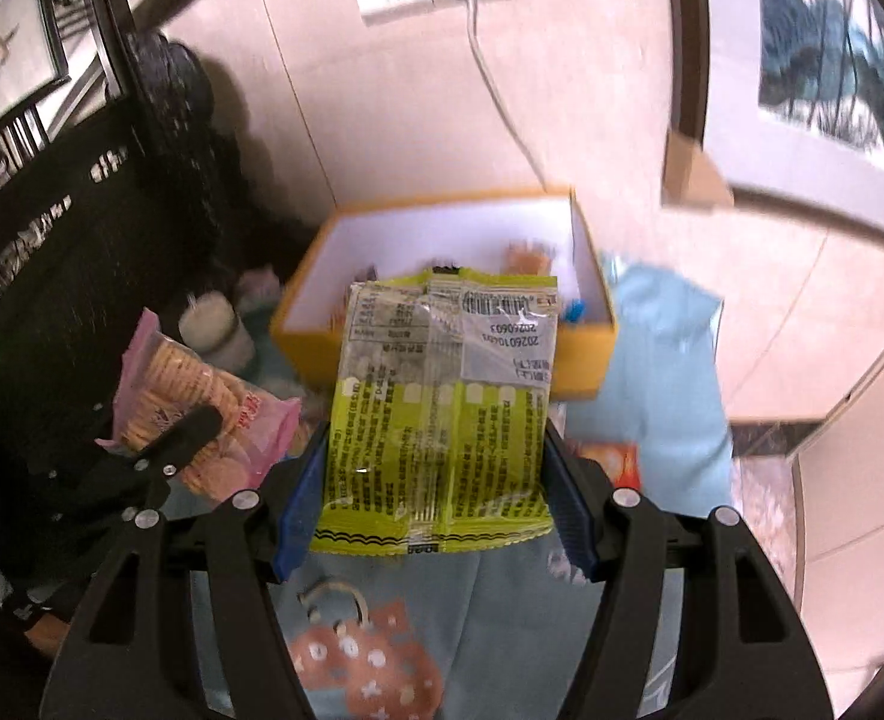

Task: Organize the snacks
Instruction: 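Carry both bags over the yellow box and open both tools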

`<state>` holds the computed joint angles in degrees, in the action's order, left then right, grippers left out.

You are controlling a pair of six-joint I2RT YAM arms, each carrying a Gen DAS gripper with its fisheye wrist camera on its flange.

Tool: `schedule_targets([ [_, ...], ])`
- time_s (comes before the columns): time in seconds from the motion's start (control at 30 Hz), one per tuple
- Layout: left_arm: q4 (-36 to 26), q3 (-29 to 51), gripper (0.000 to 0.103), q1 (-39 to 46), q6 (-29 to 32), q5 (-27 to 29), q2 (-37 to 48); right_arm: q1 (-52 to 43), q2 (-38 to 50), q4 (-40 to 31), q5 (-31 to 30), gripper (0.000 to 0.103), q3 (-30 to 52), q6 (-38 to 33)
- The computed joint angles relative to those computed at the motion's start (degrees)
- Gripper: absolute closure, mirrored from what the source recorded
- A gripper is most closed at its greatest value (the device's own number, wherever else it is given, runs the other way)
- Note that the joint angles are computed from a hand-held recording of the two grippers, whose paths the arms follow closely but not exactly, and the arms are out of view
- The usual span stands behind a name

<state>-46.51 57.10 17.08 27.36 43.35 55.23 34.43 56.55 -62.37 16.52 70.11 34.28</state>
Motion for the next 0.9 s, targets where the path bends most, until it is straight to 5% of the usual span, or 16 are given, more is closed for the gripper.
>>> schedule_targets([
  [0.27,6.57,15.82,0.062,-10.46,-12.98,-9.39,11.76,-11.37,9.30,-1.20,-6.32,0.037,16.21,-12.10],
  [0.67,8.03,37.26,0.059,-20.27,-16.59,-20.59,31.41,-22.56,28.58,1.39,-13.16,0.036,33.36,-20.09],
  [0.7,7.25,39.31,0.051,-21.23,-16.53,-22.29,34.18,-23.12,30.34,2.07,-13.46,0.035,33.95,-20.51],
  [0.73,6.06,41.00,0.028,-22.04,-16.29,-24.57,36.54,-23.50,33.04,1.80,-12.86,0.031,35.13,-20.72],
  [0.77,5.90,41.45,0.020,-22.45,-16.37,-26.63,37.71,-23.57,35.23,0.96,-11.60,0.031,36.12,-20.70],
  [0.9,9.29,36.91,0.014,-21.07,-15.92,-28.44,37.45,-24.40,34.13,4.27,-11.85,0.028,29.84,-20.20],
])
